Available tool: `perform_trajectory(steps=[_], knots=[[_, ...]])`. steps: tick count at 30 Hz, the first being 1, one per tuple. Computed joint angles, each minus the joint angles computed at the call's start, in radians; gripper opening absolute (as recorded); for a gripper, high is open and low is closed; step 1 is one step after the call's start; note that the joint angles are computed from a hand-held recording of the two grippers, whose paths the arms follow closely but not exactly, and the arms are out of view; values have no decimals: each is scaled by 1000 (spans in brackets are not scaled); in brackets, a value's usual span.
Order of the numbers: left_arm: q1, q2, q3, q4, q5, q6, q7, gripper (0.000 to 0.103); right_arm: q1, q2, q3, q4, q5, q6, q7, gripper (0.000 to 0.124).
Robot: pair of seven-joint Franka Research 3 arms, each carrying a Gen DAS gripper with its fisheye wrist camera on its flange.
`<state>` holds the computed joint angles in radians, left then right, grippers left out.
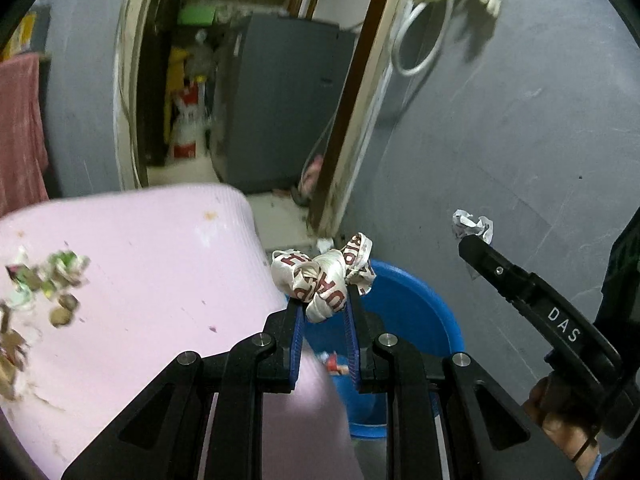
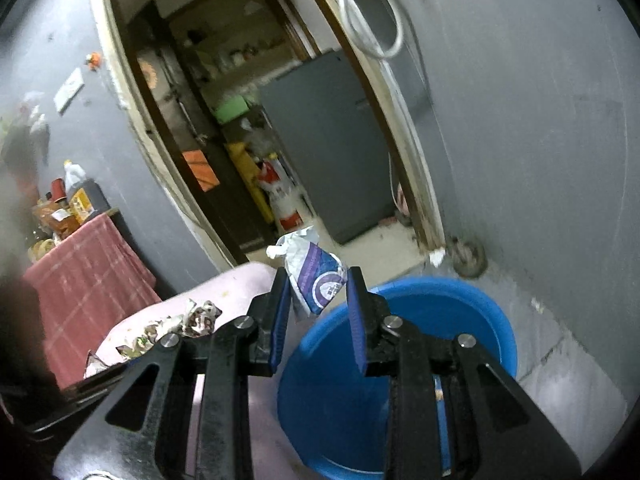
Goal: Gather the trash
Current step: 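Lift both items over the blue basin and open both tools to release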
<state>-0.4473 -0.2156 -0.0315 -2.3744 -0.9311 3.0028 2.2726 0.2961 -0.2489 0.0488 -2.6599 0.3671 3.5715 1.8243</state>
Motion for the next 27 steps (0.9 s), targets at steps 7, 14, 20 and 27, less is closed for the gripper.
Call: perform_trajectory(steps=[7,14,20,27], knots=[[81,76,-51,49,112,-67,-125,16,11,18,-50,19,-56,-93,55,29],[122,82,-89,18,225,-65,-207,17,30,11,-76,12,-85,-107,84,34],[100,83,-75,14,152,-60,-144,28,27,9,-75,12,-77,-111,95,41],[87,56,-71,-22,146,-8,-150,34,-17,0,-18,9,-29,-102,58,47]])
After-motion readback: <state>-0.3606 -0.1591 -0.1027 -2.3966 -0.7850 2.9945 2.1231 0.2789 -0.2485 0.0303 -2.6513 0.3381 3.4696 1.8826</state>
